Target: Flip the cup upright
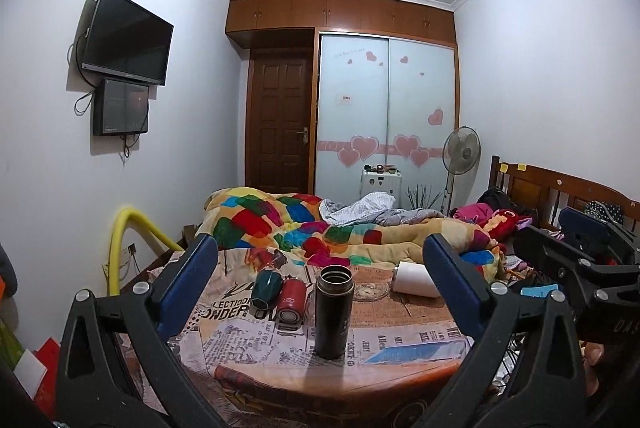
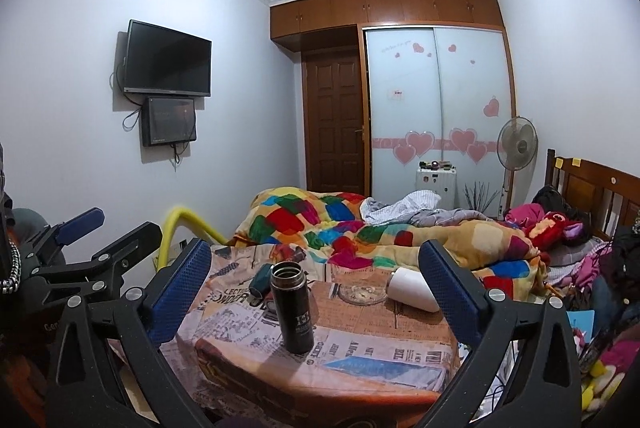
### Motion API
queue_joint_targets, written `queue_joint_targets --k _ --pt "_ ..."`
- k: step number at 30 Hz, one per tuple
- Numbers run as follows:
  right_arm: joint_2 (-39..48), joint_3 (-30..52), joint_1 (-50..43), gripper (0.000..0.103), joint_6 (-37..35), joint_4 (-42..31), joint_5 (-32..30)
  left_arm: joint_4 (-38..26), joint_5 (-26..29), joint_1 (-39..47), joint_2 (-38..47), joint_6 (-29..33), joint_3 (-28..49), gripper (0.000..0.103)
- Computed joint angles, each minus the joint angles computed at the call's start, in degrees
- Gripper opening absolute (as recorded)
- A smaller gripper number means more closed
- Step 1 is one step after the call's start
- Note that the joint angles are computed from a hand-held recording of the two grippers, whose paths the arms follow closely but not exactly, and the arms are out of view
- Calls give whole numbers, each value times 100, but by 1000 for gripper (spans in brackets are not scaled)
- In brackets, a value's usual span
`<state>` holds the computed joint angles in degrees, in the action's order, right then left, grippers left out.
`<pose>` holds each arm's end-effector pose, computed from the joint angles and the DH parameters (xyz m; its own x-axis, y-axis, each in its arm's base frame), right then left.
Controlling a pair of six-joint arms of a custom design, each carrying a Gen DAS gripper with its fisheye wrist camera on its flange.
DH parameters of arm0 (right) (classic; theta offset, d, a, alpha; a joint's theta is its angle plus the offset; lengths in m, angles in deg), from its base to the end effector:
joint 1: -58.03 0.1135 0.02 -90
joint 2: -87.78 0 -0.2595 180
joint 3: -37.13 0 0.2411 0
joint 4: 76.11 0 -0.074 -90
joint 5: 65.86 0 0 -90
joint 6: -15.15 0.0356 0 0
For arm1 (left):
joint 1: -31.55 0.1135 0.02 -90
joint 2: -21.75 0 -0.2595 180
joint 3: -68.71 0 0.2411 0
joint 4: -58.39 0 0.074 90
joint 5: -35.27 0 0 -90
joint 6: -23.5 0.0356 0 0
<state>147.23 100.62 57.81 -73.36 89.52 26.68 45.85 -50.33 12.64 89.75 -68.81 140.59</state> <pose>0.2364 -0.0025 0.3343 -0.1780 0.0267 -0.9837 0.0521 0.9985 0.0176 0.2560 -0.0906 0.3539 -0.1582 0.0117 -0.9873 0.3888 0.9199 -0.0514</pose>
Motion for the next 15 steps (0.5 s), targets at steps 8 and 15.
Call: queue_joint_targets --k 8,15 --pt "34 56 58 103 -6 -131 42 27 -8 4 85 -40 13 103" --pt "55 107 73 103 -1 -189 35 49 1 18 90 -34 3 103"
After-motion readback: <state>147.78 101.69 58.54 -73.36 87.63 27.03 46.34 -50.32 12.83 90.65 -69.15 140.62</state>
